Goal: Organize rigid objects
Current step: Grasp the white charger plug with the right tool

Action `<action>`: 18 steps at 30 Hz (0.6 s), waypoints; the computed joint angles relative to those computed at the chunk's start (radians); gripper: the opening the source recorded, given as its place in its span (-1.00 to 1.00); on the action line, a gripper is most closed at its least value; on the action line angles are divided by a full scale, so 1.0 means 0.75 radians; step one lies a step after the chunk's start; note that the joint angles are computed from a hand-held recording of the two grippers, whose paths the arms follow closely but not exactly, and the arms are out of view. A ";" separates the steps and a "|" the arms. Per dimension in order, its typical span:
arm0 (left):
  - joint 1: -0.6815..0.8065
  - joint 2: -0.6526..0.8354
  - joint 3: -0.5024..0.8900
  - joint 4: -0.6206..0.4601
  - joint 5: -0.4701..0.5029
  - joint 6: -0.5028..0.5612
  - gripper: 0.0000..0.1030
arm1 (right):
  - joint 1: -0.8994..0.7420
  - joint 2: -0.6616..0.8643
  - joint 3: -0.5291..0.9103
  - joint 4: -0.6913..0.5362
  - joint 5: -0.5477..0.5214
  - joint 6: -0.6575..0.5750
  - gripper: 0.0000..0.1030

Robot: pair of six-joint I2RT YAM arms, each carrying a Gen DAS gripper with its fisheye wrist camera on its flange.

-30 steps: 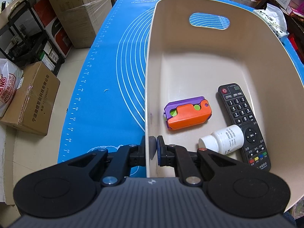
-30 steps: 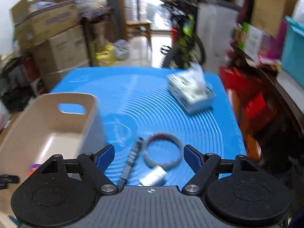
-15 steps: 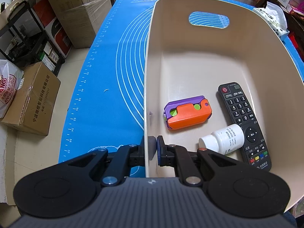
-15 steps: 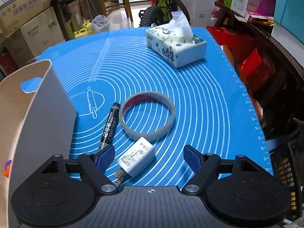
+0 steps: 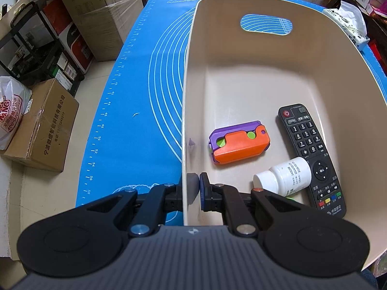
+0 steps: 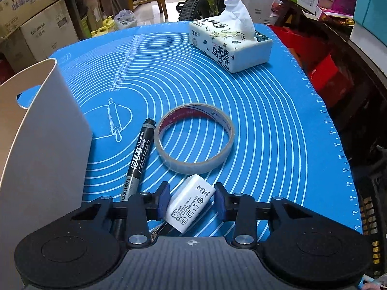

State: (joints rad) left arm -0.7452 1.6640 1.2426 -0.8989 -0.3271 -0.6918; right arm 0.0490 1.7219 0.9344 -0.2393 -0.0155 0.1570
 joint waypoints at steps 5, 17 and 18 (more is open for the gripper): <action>0.002 -0.007 0.005 -0.013 0.003 -0.010 -0.77 | -0.008 -0.031 -0.011 -0.009 -0.001 -0.022 -0.23; 0.003 -0.009 0.009 -0.021 0.000 -0.012 -0.77 | -0.034 -0.097 -0.032 -0.038 -0.022 -0.061 -0.37; 0.002 -0.005 0.013 -0.022 -0.002 -0.013 -0.78 | -0.038 -0.101 -0.031 -0.039 -0.030 -0.063 -0.40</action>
